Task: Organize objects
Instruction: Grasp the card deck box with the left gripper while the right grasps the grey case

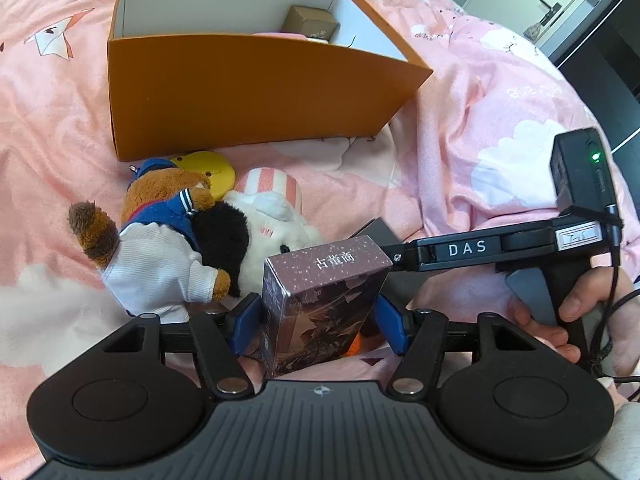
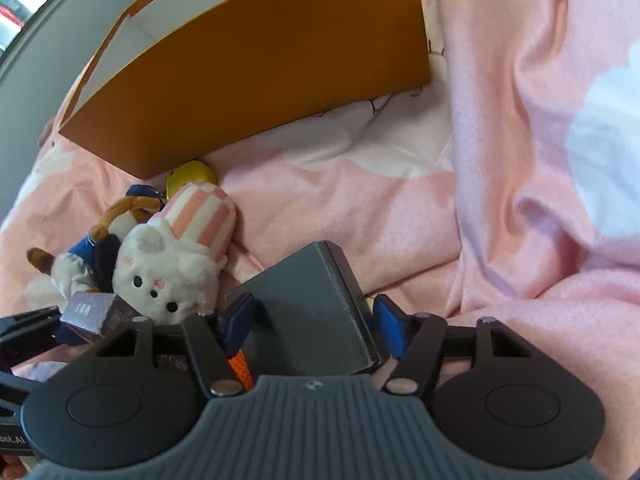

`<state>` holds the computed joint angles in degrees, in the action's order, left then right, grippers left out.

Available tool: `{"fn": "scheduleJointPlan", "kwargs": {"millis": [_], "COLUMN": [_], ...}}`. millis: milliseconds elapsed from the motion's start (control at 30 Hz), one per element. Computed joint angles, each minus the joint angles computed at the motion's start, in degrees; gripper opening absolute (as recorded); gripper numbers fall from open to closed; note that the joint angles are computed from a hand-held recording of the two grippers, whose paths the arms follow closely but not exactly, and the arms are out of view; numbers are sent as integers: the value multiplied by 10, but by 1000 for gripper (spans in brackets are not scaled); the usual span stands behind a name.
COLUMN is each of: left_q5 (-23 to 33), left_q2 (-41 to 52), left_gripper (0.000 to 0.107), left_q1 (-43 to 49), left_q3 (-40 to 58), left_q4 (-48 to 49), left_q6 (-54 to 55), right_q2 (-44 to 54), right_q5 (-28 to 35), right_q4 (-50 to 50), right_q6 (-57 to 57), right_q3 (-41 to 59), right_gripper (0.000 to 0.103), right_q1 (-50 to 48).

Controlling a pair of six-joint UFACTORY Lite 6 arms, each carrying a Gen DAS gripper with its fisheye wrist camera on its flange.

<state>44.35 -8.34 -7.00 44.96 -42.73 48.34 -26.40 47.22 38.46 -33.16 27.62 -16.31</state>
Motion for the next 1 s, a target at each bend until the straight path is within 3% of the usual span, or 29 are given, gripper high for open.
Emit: {"fn": "scheduleJointPlan", "kwargs": {"millis": [233, 300, 433, 533, 600, 767, 800, 900, 1000], "left_q5": [7, 11, 17, 15, 16, 22, 22, 24, 26], "left_q2": [1, 4, 22, 30, 31, 41, 41, 39, 37], "left_gripper": [72, 71, 71, 71, 72, 71, 71, 72, 71], "left_q1": [10, 16, 26, 24, 27, 39, 40, 40, 42], "left_q3": [3, 5, 13, 17, 16, 18, 18, 17, 17], "left_q4": [-9, -14, -12, -4, -5, -12, -12, -12, -13], "left_q6": [5, 8, 1, -10, -9, -6, -5, -4, -3], "right_q2": [2, -17, -40, -27, -10, 41, 53, 93, 118], "right_q5": [37, 47, 84, 87, 82, 47, 44, 28, 30], "right_q4": [31, 28, 35, 43, 46, 56, 62, 77, 94], "right_q6": [-29, -29, -51, -63, -69, -84, -93, -122, -143], "right_q3": [2, 3, 13, 18, 17, 11, 12, 12, 14], "right_gripper": [41, 30, 23, 30, 41, 47, 58, 73, 71], "right_q1": [-44, -50, -73, -73, -71, -58, -59, -52, -57]}}
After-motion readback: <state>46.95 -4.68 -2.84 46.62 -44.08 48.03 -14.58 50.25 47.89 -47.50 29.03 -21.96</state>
